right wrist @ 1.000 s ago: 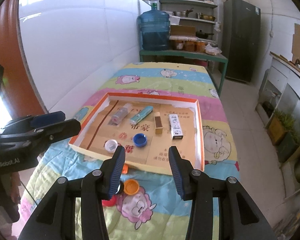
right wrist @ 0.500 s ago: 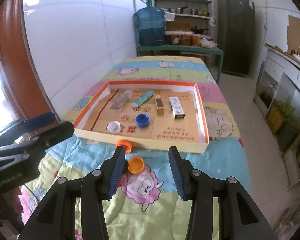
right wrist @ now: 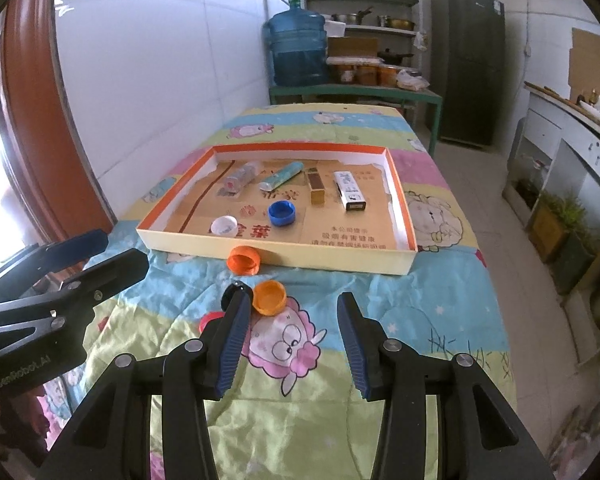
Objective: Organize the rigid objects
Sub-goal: 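Pull both tools back out of the tray toward the caps on the quilt, then grasp the red cap with the left tool while the right tool grasps the orange cap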
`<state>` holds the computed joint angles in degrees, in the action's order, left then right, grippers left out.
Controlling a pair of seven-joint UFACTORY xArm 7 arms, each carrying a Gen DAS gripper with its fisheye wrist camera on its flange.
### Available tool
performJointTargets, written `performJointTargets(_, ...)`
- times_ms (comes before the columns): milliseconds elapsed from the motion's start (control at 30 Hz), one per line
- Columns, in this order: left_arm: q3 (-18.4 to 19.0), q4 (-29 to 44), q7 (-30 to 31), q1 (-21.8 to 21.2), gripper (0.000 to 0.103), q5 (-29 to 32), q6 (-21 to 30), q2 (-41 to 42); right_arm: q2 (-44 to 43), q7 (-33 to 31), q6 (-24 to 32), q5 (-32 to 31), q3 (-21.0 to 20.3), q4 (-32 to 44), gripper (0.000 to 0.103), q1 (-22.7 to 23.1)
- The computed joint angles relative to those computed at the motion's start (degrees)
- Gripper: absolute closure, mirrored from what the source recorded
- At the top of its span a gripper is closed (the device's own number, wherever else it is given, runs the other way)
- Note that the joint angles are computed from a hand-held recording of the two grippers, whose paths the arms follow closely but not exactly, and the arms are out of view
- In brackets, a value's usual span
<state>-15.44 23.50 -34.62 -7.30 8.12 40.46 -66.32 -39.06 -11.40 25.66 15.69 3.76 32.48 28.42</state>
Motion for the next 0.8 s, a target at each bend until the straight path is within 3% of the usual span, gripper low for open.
performJointTargets(467, -0.2, -1.4, 0.6, -3.9, 0.042, -1.5, -1.5, 7.1, 0.7, -0.2, -0.4, 0.9, -1.3, -1.9, 0.057, -0.2)
performJointTargets(800, 0.3, -0.8, 0.3, -3.8, 0.042, -0.6, -3.7, 13.7, 2.1, -1.1, -0.8, 2.2, -2.3, -2.2, 0.057, -0.5)
